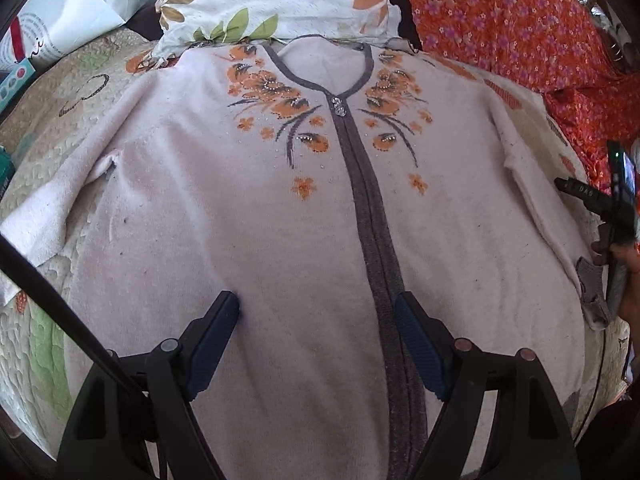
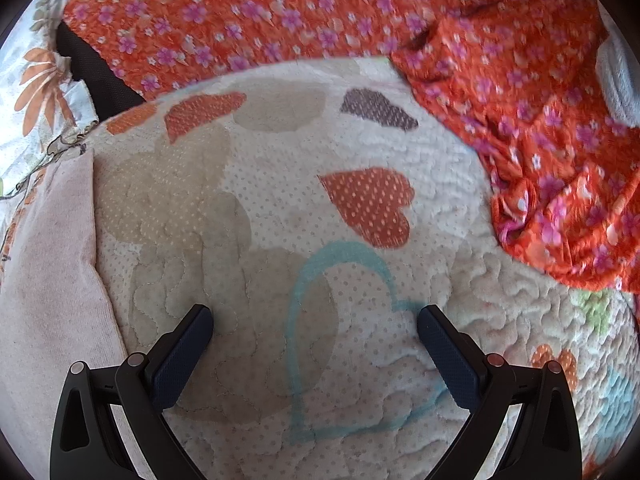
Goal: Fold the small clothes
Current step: 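Reach the right tool to the other grey sleeve cuff and close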
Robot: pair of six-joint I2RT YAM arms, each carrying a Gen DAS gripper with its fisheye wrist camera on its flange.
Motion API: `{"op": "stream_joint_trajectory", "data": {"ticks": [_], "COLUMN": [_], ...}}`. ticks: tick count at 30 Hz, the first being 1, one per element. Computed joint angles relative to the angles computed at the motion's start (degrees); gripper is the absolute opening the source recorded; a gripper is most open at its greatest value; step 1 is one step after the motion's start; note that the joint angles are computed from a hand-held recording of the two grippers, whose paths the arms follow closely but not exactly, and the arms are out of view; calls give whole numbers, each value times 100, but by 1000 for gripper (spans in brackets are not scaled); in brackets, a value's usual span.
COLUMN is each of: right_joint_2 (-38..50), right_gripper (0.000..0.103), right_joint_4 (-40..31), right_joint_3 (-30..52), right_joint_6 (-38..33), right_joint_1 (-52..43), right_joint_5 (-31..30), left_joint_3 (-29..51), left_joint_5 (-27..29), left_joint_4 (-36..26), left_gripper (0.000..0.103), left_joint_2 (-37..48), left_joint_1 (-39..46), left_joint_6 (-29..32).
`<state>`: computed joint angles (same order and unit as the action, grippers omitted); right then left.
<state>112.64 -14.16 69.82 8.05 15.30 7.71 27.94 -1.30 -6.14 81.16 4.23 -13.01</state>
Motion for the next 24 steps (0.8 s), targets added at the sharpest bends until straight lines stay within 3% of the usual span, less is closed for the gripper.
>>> {"op": "stream_joint_trajectory", "data": {"ticks": [5, 7, 11, 14, 16, 18, 20, 24], "right_joint_2": [-236, -753, -2252, -3086, -3525, -3561, -3730, -4175], "right_gripper": [99, 71, 74, 78, 79, 79, 76, 74], "right_joint_4": [-73, 172, 327, 179, -195, -859, -1083, -957], "right_joint_3": [-121, -545, -1591, -2132, -2342, -2324, -2601, -3188], "right_joint_6": [-11, 61, 7, -221, -276, -222, -315, -596], "right_joint_1": [-17, 35, -143, -87, -38, -125, -75, 948], "right_joint_5": [49, 209, -848, -838, -709, -1385, -1873, -1547], "left_joint_3": [41, 32, -67, -197, -266, -322, -357, -439], "left_joint_5": [44, 75, 17, -24, -51, -51, 41, 31], "left_joint_4": [-1, -27, -99, -167, -205, -255, -302, -331], "left_gripper": [79, 79, 79, 79, 79, 79, 79, 79], "left_joint_2": [-42, -164, -614, -1015, -1235, -1413, -1535, -1686], "left_joint_1": [60, 95, 88, 89, 150, 261, 398, 613], "left_joint_6": [-40, -70, -10, 98, 150, 168, 177, 206]}}
